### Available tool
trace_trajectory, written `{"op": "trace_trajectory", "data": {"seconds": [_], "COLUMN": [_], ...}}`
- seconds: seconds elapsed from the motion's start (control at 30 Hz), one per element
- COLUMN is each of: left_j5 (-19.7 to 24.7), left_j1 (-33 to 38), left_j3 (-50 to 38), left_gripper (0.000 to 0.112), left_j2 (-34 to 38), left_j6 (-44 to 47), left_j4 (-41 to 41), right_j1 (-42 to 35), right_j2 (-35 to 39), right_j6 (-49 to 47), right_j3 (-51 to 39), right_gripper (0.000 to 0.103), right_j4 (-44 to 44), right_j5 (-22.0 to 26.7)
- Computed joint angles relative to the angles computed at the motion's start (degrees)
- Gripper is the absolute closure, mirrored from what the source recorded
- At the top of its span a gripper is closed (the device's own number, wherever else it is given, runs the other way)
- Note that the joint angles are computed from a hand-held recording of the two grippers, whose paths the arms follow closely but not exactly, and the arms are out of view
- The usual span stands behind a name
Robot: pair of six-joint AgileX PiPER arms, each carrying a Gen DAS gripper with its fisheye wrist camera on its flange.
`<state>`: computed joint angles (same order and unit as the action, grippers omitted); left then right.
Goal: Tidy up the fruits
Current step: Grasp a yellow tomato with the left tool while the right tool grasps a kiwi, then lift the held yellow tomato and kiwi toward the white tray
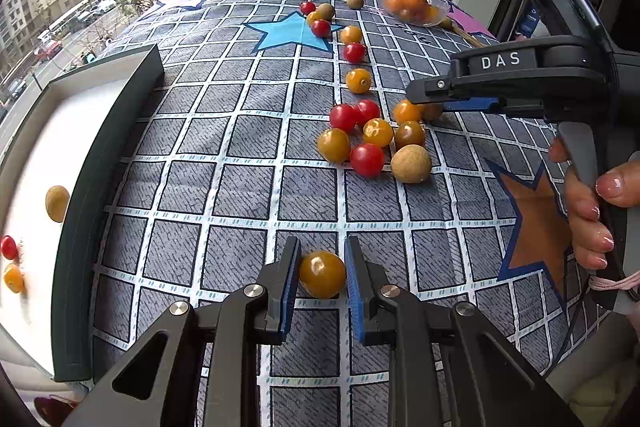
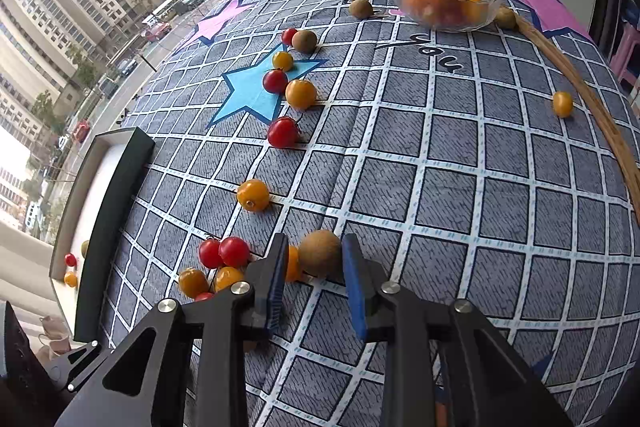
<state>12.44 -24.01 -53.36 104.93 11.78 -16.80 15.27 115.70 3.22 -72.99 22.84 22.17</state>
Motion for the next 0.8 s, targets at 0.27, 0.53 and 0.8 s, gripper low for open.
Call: {"op": "trace_trajectory", "data": {"seconds": [0.27,0.53,0.8], "left_j5": [-0.3,-0.1,-0.3], "left_j1": [0.4,1.2,1.6], "left_j3": [1.1,0.9,1.0], "left_gripper": [0.088,0.088,0.088], "left_j2": [-0.8,-0.7,-0.6], "left_j6": [2.1,5.4,5.4], "left_j4": [-1.9,-5.1,-4.7], "right_j1": [0.3,-1.8,2.1], "right_j2": [0.1,-3.3,-4.9], "right_j6": [-4.4,-14.6,-5.5], "right_j3": [1.1,5.9,8.0], "right_gripper": [0.065,0.090,0.060], "right_j4": [6.5,16.9,1.5], "right_j5": [-1.0,-1.6,-2.3]}}
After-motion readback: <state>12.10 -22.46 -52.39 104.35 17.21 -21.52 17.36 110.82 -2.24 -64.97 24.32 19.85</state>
